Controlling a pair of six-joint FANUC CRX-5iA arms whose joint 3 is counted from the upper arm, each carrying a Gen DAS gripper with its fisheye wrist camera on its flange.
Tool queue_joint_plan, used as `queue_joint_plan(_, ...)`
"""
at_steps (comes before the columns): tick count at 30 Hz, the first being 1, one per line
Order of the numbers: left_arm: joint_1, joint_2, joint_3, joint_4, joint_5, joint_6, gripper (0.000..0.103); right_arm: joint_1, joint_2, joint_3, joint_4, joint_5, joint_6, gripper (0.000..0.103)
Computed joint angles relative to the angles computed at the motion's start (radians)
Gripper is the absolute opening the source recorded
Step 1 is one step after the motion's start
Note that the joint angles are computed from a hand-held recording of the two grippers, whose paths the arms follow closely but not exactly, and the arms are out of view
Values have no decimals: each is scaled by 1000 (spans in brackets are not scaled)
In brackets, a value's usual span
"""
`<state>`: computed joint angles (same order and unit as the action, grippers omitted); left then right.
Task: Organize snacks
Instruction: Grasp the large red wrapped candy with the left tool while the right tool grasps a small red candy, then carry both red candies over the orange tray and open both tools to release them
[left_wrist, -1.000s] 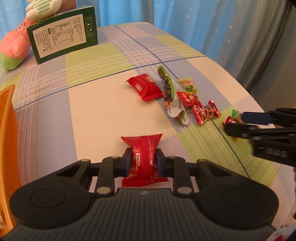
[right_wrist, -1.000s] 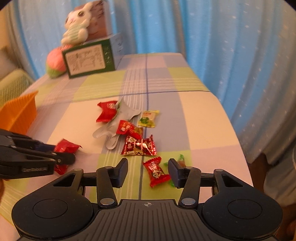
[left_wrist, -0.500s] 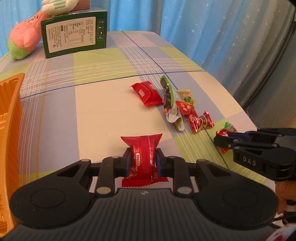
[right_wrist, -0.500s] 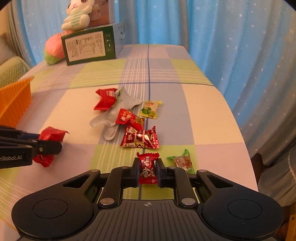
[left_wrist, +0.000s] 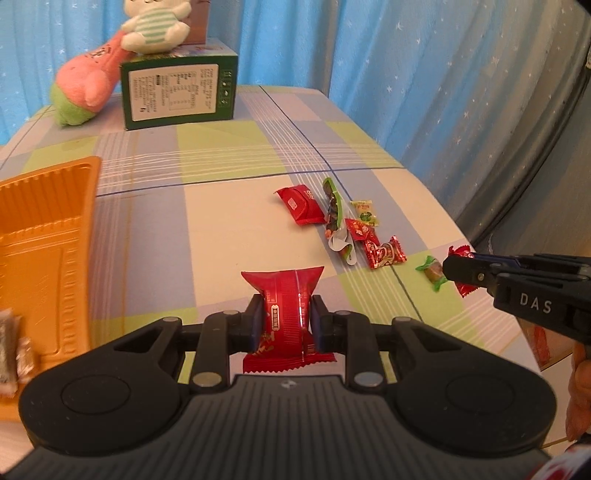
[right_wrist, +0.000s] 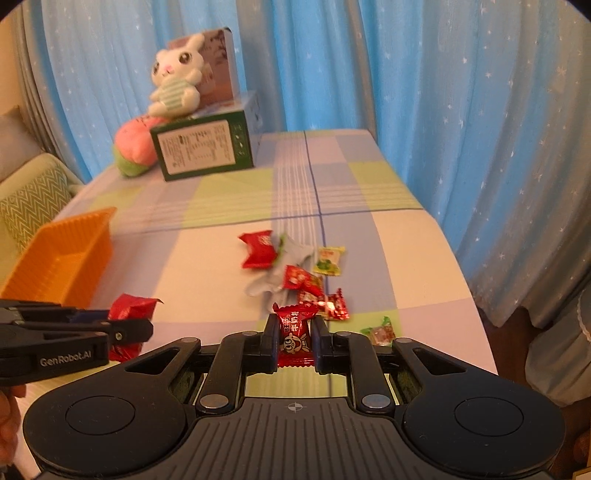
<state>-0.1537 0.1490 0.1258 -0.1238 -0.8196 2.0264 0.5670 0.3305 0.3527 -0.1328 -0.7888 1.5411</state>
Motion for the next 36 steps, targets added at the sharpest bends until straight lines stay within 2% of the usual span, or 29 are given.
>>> queue_joint_plan(18, -32, -227, -103, -95, -96, 91, 23, 105, -179, -142, 30, 13, -85, 17)
queue_joint_plan(36, 44, -404, -199, -169, -193, 148, 23, 232, -174, -119, 34, 16, -51, 18)
